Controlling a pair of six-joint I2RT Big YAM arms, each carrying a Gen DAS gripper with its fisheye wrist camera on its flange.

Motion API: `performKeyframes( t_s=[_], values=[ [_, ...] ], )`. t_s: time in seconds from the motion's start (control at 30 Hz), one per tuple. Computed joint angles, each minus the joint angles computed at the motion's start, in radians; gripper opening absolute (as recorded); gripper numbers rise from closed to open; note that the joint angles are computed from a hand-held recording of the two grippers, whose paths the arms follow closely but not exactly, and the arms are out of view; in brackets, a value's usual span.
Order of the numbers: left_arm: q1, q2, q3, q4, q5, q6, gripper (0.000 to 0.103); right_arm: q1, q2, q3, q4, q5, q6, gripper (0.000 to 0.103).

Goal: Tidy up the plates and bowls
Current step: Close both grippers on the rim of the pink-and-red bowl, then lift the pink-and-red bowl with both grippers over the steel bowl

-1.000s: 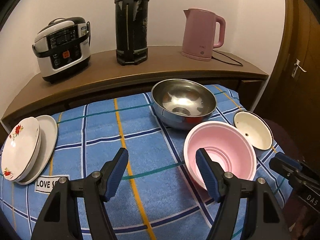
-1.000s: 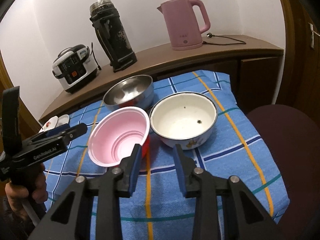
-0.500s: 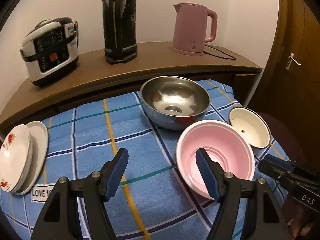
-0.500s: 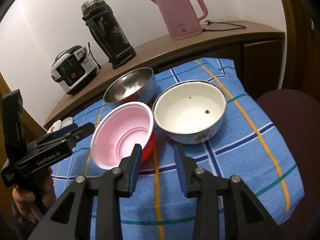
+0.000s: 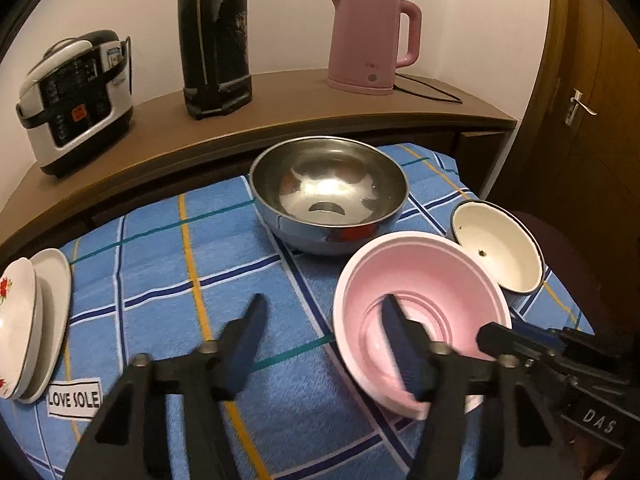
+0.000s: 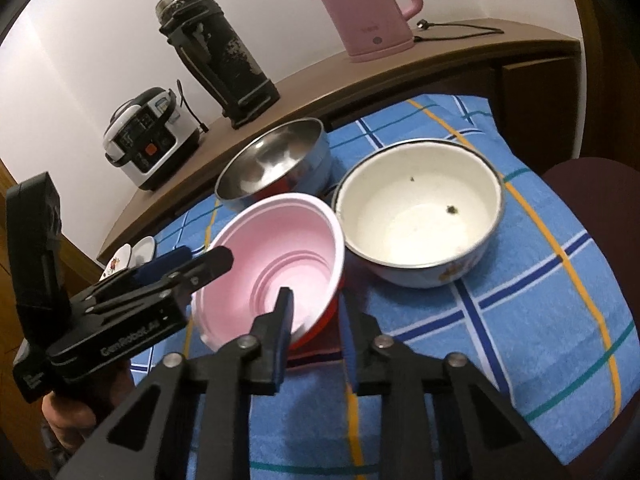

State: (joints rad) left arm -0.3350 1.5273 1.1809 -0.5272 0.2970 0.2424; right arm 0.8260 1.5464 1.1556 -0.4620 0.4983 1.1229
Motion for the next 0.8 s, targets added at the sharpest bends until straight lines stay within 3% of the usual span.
performKeyframes(
  t_s=[0.03, 0.1, 0.17, 0.33, 0.57, 0.8],
  values=[
    [0.0, 0.01, 0.01, -0.01, 0.009, -0.008, 0.047, -0.001, 0.002, 0.001, 0.001, 0.0, -0.001, 0.019],
    [0.002, 0.026, 0.023, -0.028, 0.025, -0.021, 0.026, -0.004, 0.007, 0.008, -0.001, -0.003, 0.0, 0.017],
    [0.006, 0.038, 0.032, -0.047, 0.048, -0.033, 0.023, -0.008, 0.011, 0.012, 0.001, -0.012, -0.002, 0.014],
    [0.012, 0.024, 0.011, -0.033, 0.051, -0.034, 0.018, -0.002, 0.03, 0.049, -0.056, 0.006, -0.022, 0.012],
    [0.036, -0.033, 0.011, -0.01, 0.071, -0.046, 0.016, -0.003, 0.017, 0.097, -0.059, 0.027, -0.1, 0.011],
    [0.028, -0.005, 0.099, 0.023, 0.044, -0.073, 0.016, -0.063, 0.037, 0.185, -0.075, 0.033, -0.196, 0.011]
  ],
)
